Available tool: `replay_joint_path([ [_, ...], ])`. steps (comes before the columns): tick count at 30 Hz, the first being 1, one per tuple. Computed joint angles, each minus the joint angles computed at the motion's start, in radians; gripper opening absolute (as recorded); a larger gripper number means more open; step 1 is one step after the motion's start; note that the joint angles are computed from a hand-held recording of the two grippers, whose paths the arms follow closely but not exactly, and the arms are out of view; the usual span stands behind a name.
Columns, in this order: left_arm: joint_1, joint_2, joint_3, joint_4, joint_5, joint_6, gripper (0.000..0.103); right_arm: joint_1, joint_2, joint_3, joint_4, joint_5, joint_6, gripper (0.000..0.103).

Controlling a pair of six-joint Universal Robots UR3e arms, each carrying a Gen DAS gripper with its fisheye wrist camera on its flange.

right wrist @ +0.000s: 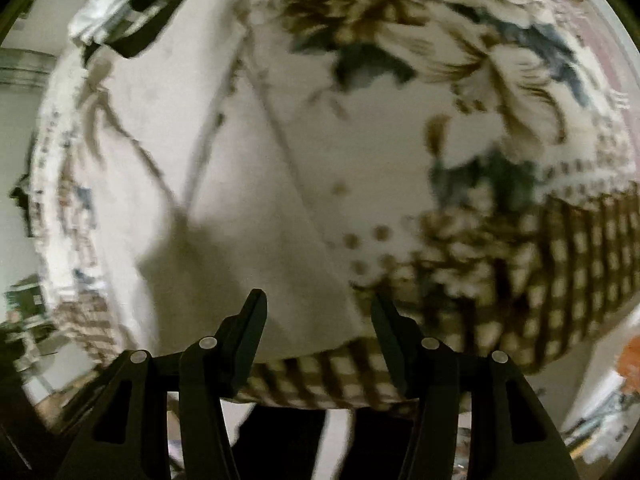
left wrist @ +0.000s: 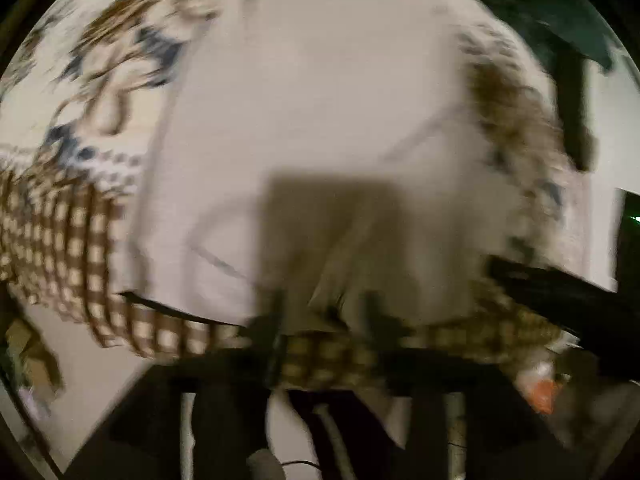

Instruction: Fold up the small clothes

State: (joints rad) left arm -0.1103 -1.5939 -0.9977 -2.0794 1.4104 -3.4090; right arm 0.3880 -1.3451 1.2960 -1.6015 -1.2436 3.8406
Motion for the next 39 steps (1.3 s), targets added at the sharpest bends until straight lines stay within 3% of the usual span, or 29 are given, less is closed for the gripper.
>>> replay_joint_path([
  [1, 0.026, 0.019, -0.031, 0.002, 0.018, 0.003, 0.080, -0.017, -0.015, 0.030, -0.036, 0.035, -0.007, 0.056],
  [8, 0.286, 0.143, -0.175, 0.015, 0.133, 0.097, 0.080, -0.038, -0.009, 0.163, -0.254, 0.255, 0.031, 0.062],
  [13, 0.395, 0.209, -0.258, 0.017, 0.212, 0.161, 0.080, 0.045, 0.159, -0.004, -0.216, 0.279, -0.009, 0.063],
  [16, 0.434, 0.246, -0.316, 0.022, 0.230, 0.199, 0.080, 0.134, 0.319, -0.275, -0.042, 0.128, -0.067, 0.063],
  [19, 0.481, 0.287, -0.360, 0.023, 0.237, 0.253, 0.080, 0.163, 0.359, -0.412, 0.148, -0.024, -0.117, 0.063],
  [24, 0.479, 0.331, -0.453, 0.070, 0.224, 0.253, 0.080, 0.071, 0.160, -0.209, 0.232, -0.131, -0.103, 0.063],
  [27, 0.454, 0.305, -0.443, 0.074, 0.210, 0.218, 0.080, -0.027, -0.010, -0.038, 0.175, -0.074, -0.102, 0.063],
  [30, 0.486, 0.333, -0.488, 0.088, 0.196, 0.239, 0.080, -0.120, -0.142, 0.090, 0.110, 0.060, -0.159, 0.063],
  [33, 0.505, 0.344, -0.510, 0.101, 0.184, 0.251, 0.080, -0.120, -0.119, 0.135, 0.078, 0.216, -0.208, 0.063],
  [35, 0.518, 0.344, -0.513, 0.101, 0.173, 0.265, 0.080, -0.062, -0.054, 0.110, 0.072, 0.224, -0.212, 0.063],
  [36, 0.528, 0.347, -0.518, 0.098, 0.165, 0.276, 0.080, -0.038, -0.044, 0.115, 0.065, 0.218, -0.211, 0.053],
  [37, 0.536, 0.347, -0.521, 0.096, 0.157, 0.289, 0.080, -0.008, -0.037, 0.110, 0.063, 0.201, -0.205, 0.013],
  [39, 0.558, 0.360, -0.537, 0.099, 0.135, 0.330, 0.080, 0.040, -0.028, 0.078, 0.055, 0.124, -0.168, 0.004],
])
